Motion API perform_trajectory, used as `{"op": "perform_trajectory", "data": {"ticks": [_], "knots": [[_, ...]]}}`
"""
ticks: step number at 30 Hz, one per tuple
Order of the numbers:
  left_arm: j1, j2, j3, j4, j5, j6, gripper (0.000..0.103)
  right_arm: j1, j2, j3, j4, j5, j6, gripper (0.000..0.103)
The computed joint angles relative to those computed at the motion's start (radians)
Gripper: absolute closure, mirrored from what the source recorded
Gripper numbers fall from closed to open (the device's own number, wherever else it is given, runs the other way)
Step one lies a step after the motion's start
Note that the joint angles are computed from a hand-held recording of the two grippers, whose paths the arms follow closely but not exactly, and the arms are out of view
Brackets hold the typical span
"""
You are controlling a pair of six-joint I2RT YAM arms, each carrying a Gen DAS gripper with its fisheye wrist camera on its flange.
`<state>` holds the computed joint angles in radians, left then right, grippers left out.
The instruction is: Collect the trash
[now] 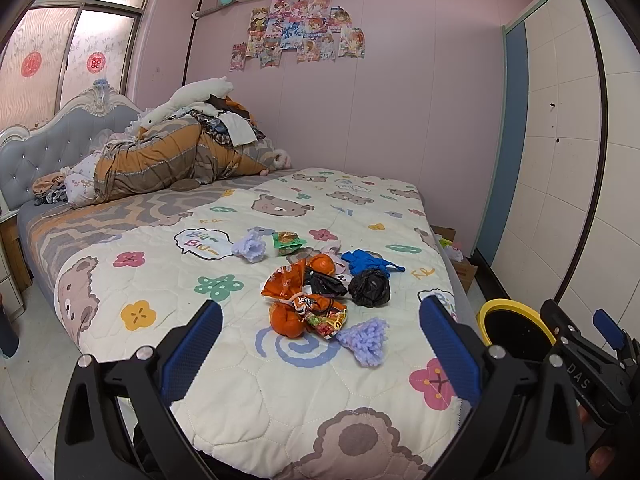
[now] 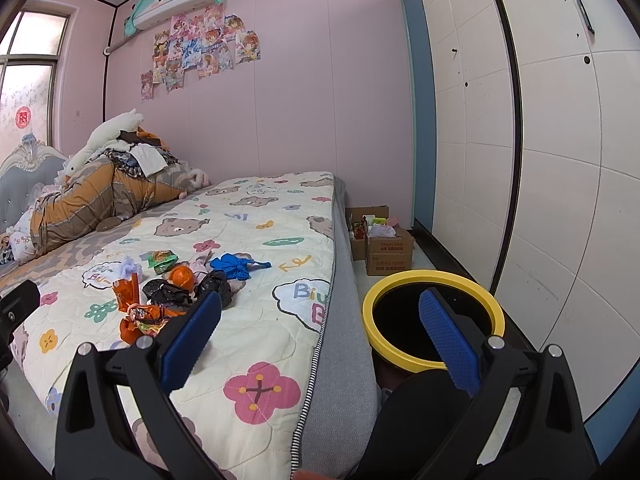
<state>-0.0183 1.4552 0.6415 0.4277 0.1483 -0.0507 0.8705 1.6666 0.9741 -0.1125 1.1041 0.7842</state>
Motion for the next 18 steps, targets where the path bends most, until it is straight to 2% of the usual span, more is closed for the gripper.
{"op": "perform_trajectory", "data": {"ticks": [8,14,18], "knots": [[0.014,0.033,0.024,-0.012,0.009,-0.006,0.008,-0.013,0.026,0.024,0.004,-0.026,-0.015,0.008],[0.041,0.132,0.110,-0.048,0.016,-0.015,0.008,-0.050,0.058,0.007,0.142,-0.140,-0.122,0.008],[0.070,0.246,0.223,-0.108,0.041,-0.013,0.008,-0.084,0.120,0.031,0.218,-0.281,-0.222,0.008]]}}
